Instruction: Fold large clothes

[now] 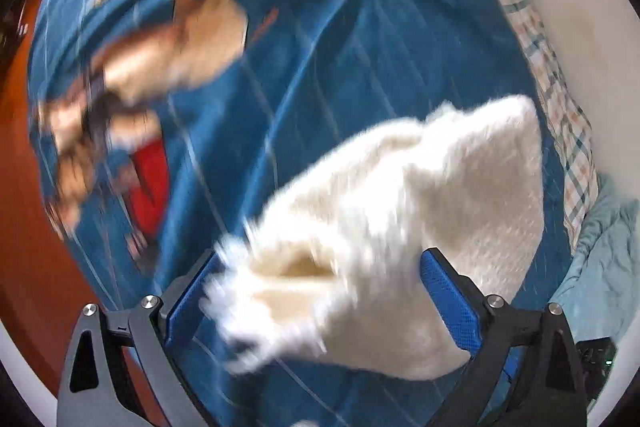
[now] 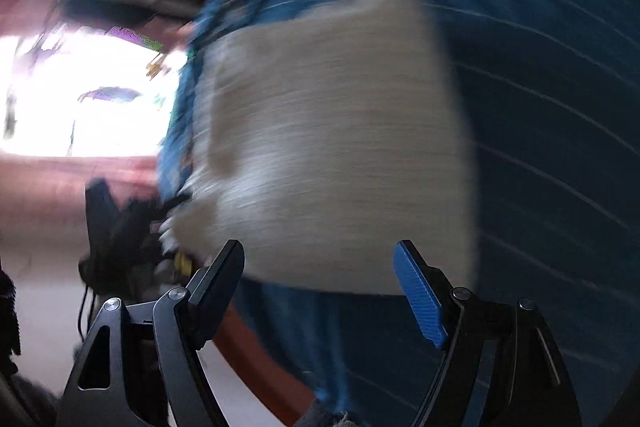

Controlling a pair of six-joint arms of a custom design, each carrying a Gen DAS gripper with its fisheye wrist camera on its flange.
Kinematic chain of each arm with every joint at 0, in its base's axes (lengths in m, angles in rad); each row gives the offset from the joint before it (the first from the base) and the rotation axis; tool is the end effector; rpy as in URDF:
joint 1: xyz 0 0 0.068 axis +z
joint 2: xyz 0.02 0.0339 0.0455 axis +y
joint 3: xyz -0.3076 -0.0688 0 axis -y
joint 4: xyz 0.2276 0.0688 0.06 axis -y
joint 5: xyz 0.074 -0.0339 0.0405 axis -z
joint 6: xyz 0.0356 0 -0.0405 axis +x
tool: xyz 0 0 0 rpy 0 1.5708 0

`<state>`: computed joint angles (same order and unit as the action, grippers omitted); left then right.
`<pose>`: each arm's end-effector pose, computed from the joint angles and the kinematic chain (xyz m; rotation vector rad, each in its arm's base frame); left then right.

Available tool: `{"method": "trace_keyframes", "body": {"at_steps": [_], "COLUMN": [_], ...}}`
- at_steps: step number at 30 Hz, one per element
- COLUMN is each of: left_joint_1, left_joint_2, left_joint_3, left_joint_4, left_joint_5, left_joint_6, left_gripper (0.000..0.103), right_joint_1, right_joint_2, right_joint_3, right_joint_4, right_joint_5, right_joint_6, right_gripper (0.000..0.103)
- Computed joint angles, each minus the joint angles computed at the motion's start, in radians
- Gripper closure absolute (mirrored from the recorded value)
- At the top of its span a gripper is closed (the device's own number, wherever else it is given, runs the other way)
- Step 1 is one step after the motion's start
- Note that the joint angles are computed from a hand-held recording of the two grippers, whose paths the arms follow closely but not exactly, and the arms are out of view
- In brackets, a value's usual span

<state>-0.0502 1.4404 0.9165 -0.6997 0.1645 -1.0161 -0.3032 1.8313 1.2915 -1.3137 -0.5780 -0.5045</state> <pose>0.2436 -0.0181 0.2540 -1.3050 2.5787 -0.4627 0.2886 -0.0699 0.2455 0.1726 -2.9539 -0.9736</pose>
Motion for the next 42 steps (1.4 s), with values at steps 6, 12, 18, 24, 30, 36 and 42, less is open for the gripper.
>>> {"method": "trace_keyframes", "body": {"at_steps": [6,12,18,24,30,36,42], "left_joint_1": [-0.098,-0.126,-0.306,-0.209,-0.110,-0.148,-0.097], "left_joint_2": [-0.009,0.013,-0.134,-0.122,-0.238,-0.289,-0.136], "left_joint_3": [-0.148,-0.080,0.029,-0.262,-0.192,0.008,0.161], "left_joint_4": [0.270,0.356,0.076,0.277,0.139,-0.281,-0.317], "left_joint_5": [0.022,-0.090,-0.267,-0.135,0.000,-0.165,-0.289], "left_joint_6": [-0.241,-0.264,-0.323,-0.345,-0.280,-0.202,0.120], "left_gripper": [0.005,0.089,0.089,0.088,0.074,0.054,0.031], "right_joint_1": [-0.058,0.000,-0.023,0.017,0.123,0.375,0.412], "right_joint_2": [0.027,0.052,0.058,0.052,0.073,0.212,0.320], "right_joint_3": [-0.036,-0.026,-0.004,0.022,0.117,0.145,0.300], "right_joint_4": [0.097,0.154,0.124,0.111,0.013,0.197,0.116], "right_joint_5": [-0.001,-0.003,0.038,0.087,-0.049,-0.040,-0.040], "right_joint_6": [0.077,0.195,0.178,0.162,0.128,0.327,0.344], "right_gripper": [0.024,0.024,0.024,0.024,0.028,0.082,0.092]}}
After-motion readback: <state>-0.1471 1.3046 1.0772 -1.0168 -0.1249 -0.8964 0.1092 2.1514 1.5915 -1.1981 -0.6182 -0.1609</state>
